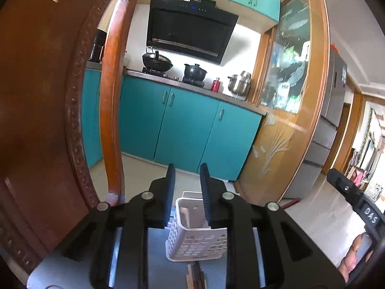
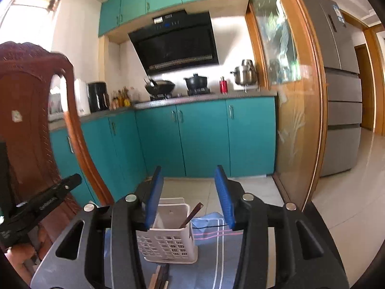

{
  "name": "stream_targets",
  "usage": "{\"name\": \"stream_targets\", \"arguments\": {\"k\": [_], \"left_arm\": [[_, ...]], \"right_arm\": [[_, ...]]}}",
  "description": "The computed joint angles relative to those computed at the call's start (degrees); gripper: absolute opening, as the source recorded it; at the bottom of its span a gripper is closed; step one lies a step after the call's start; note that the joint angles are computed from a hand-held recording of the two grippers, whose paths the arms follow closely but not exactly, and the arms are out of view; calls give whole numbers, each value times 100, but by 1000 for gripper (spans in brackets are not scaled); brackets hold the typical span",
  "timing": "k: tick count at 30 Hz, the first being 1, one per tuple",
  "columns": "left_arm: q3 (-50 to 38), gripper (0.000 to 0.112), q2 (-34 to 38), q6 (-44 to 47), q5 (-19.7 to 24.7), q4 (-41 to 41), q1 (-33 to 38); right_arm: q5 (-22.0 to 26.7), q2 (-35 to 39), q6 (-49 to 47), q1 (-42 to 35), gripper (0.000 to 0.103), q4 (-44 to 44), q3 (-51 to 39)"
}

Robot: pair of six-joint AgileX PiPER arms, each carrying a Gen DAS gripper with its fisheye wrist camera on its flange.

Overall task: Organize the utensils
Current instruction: 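Lower both chopsticks into the white basket and open both tools, then move both tools back down to the chopsticks on the cloth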

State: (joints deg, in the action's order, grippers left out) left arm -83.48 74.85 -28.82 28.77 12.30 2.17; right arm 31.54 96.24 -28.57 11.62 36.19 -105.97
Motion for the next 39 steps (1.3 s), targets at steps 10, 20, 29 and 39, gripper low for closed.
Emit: {"name": "stream_targets", "arguments": {"k": [10, 20, 29, 39], "left_arm": [[895, 23, -458, -290, 54, 783, -509], [1094, 25, 151, 1042, 603, -810, -20], [1315, 33, 237, 1498, 871, -985, -194], [1177, 35, 1098, 2659, 1961, -2436, 27]], "right_arm": [[3133, 2040, 430, 542, 43, -1386, -1492], [3440, 2777, 1193, 1129, 34, -2208, -1501], [3574, 2845, 1643, 689, 10, -2260, -1760], [3526, 2567, 2009, 190, 30, -2549, -1654]]}}
